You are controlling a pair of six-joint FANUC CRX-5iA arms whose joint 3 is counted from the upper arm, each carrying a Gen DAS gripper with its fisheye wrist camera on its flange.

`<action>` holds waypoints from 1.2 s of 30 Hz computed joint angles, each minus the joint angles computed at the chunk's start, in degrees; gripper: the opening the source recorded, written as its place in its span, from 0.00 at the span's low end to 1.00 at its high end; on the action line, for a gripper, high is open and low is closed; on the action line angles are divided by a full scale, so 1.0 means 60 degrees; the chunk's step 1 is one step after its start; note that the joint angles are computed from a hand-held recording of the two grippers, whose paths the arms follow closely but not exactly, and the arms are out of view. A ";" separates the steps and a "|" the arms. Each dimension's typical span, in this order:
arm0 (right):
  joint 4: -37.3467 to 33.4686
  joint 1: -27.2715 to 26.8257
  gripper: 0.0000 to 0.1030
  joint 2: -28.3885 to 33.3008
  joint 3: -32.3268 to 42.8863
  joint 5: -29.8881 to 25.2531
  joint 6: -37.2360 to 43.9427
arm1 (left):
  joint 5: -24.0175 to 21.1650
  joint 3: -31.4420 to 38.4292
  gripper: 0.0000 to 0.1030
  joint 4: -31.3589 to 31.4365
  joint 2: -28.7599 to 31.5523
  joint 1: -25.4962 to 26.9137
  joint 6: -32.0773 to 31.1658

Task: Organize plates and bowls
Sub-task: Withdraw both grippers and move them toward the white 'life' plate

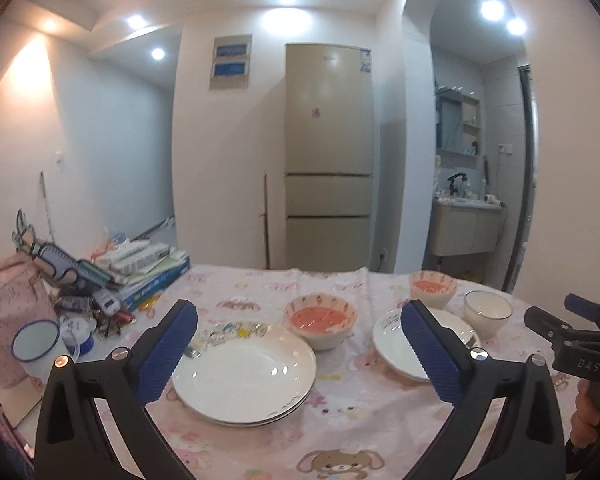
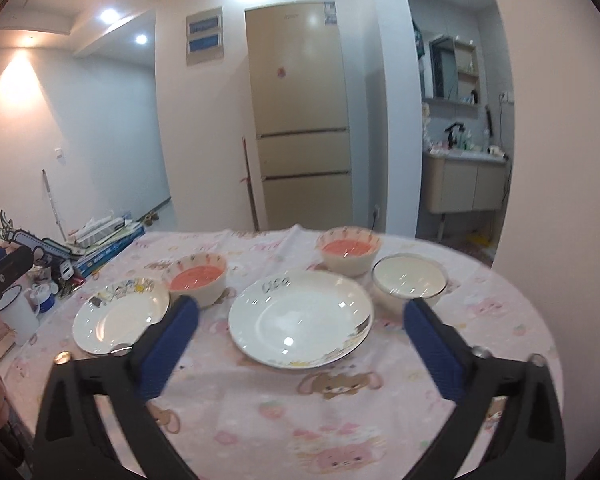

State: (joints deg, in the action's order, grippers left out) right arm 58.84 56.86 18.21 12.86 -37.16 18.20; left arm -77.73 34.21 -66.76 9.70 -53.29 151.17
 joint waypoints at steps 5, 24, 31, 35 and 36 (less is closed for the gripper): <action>0.1894 -0.0132 1.00 -0.0222 -0.0609 -0.0388 -0.0712 | 0.0452 0.0378 1.00 0.0077 0.0270 -0.0072 -0.0147; 0.2799 -0.1056 1.00 -0.0417 -0.1055 -0.0488 -0.3196 | 0.2056 0.1338 1.00 0.0150 0.1248 0.0514 -0.0471; 0.3117 -0.1481 1.00 0.0130 -0.0271 0.0142 -0.2988 | 0.2709 0.2113 1.00 -0.0007 0.1887 0.0986 -0.0271; 0.3113 -0.1794 1.00 0.0572 0.0275 0.0946 -0.2941 | 0.3106 0.2375 1.00 -0.0482 0.2192 0.1129 -0.0010; 0.3166 -0.1857 1.00 0.0673 0.0359 0.1120 -0.2870 | 0.3139 0.2432 1.00 -0.0549 0.2272 0.1156 0.0008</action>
State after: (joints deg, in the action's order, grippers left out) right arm 77.83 45.72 22.25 15.01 -30.44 0.98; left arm -58.89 48.81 -70.06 23.33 -46.36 151.22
